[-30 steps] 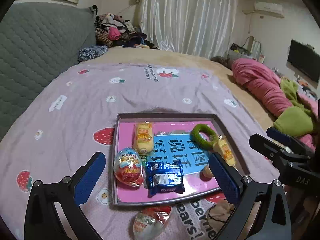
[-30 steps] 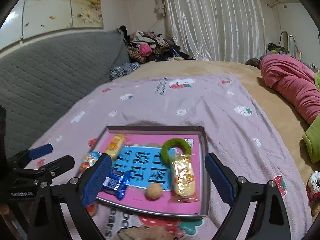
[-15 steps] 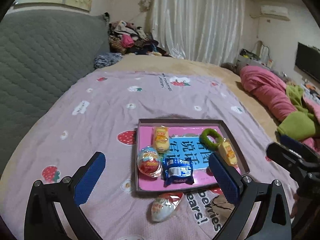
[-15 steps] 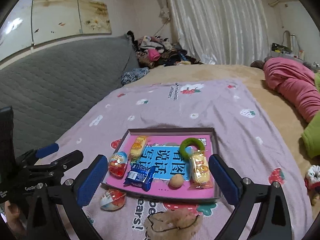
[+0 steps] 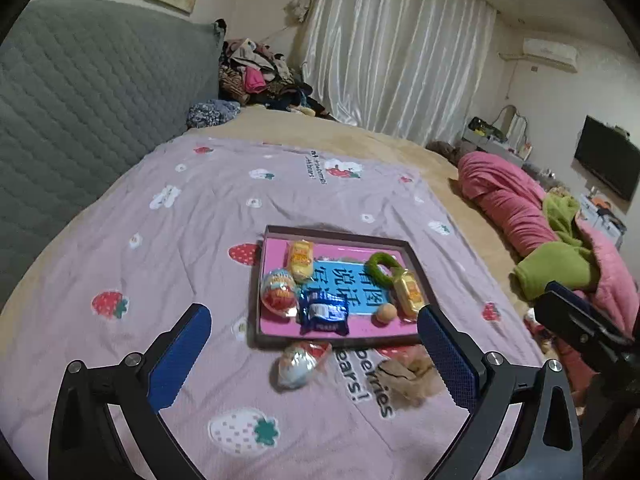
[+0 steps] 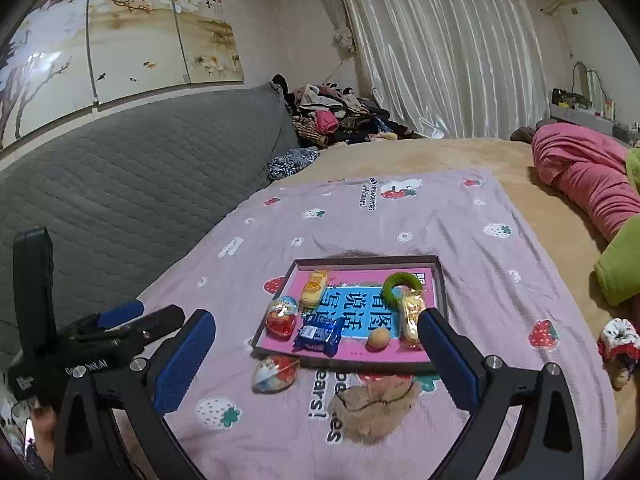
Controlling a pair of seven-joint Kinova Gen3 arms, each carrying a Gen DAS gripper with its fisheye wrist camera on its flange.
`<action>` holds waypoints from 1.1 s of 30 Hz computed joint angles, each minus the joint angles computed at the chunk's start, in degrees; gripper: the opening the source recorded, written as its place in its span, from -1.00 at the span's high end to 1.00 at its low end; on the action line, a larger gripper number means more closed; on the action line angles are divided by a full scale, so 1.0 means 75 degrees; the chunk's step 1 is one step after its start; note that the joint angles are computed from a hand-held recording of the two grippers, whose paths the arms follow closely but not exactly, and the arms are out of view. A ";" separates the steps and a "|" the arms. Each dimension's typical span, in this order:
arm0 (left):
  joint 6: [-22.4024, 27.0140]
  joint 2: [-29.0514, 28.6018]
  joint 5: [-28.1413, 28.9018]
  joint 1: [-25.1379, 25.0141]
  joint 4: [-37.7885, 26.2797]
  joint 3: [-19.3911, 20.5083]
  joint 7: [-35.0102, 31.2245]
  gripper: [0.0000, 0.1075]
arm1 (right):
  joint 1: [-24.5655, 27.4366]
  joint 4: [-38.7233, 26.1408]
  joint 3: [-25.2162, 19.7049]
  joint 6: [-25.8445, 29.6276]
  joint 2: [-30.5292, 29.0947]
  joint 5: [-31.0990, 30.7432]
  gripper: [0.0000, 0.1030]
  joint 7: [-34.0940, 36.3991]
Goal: Organize objects
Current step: 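Move left tool to the white-red egg candy while right tool approaches the beige plush toy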
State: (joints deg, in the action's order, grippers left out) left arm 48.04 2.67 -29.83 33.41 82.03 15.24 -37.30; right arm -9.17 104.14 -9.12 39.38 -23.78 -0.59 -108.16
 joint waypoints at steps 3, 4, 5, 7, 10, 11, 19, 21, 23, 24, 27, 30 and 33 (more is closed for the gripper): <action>0.0269 -0.0161 -0.0213 0.0076 0.0061 0.0086 0.0285 -0.92 | 0.0222 0.0050 -0.0359 0.0078 -0.0302 0.0240 -0.98 -0.0207; 0.0483 -0.0181 -0.0381 0.0124 0.0031 0.0153 0.0433 -0.92 | 0.0228 -0.0010 -0.0434 0.0239 -0.0364 0.0275 -0.98 -0.0206; 0.0619 -0.0256 -0.0622 0.0190 0.0091 0.0227 0.0677 -0.92 | 0.0265 0.0003 -0.0518 0.0276 -0.0447 0.0300 -0.98 -0.0313; 0.0927 -0.0344 -0.0991 0.0273 0.0131 0.0388 0.0980 -0.92 | 0.0298 0.0145 -0.0615 0.0220 -0.0700 0.0263 -0.98 -0.0497; 0.1352 -0.0443 -0.1327 0.0359 0.0172 0.0608 0.1228 -0.92 | 0.0637 0.0170 -0.1128 0.0436 -0.1010 0.0518 -0.98 -0.0781; 0.1401 -0.0505 -0.1277 0.0360 0.0195 0.0639 0.1186 -0.92 | 0.0774 0.0122 -0.1311 0.0556 -0.1042 0.0629 -0.98 -0.0867; 0.1793 -0.0869 -0.1307 0.0284 0.0474 0.1034 0.1346 -0.92 | 0.1244 -0.0115 -0.1970 0.1441 -0.1377 0.0955 -0.98 -0.1511; 0.1775 -0.0980 -0.1337 0.0239 0.0592 0.1141 0.1305 -0.92 | 0.1057 -0.0074 -0.1748 0.1491 -0.1459 0.0758 -0.98 -0.1591; 0.1701 -0.1106 -0.1301 0.0174 0.0763 0.1249 0.1251 -0.92 | 0.0852 0.0006 -0.1520 0.1447 -0.1536 0.0573 -0.98 -0.1602; 0.1716 -0.1128 -0.1276 0.0134 0.0802 0.1315 0.1238 -0.92 | 0.0784 0.0039 -0.1434 0.1434 -0.1566 0.0500 -0.98 -0.1602; 0.1806 -0.1167 -0.1312 0.0055 0.0938 0.1494 0.1319 -0.92 | 0.0907 0.0074 -0.1525 0.1520 -0.1692 0.0529 -0.98 -0.1671; 0.1771 -0.1193 -0.1209 0.0017 0.1071 0.1573 0.1292 -0.92 | 0.1199 0.0065 -0.1868 0.1625 -0.1822 0.0746 -0.98 -0.1716; 0.1778 -0.1157 -0.1181 -0.0002 0.1175 0.1634 0.1314 -0.92 | 0.1296 0.0072 -0.2039 0.1691 -0.1882 0.0853 -0.98 -0.1669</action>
State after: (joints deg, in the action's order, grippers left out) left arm 61.37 -6.01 -38.68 33.40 90.84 27.50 -27.45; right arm 0.55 104.67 -24.41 52.06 -37.90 5.81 -120.68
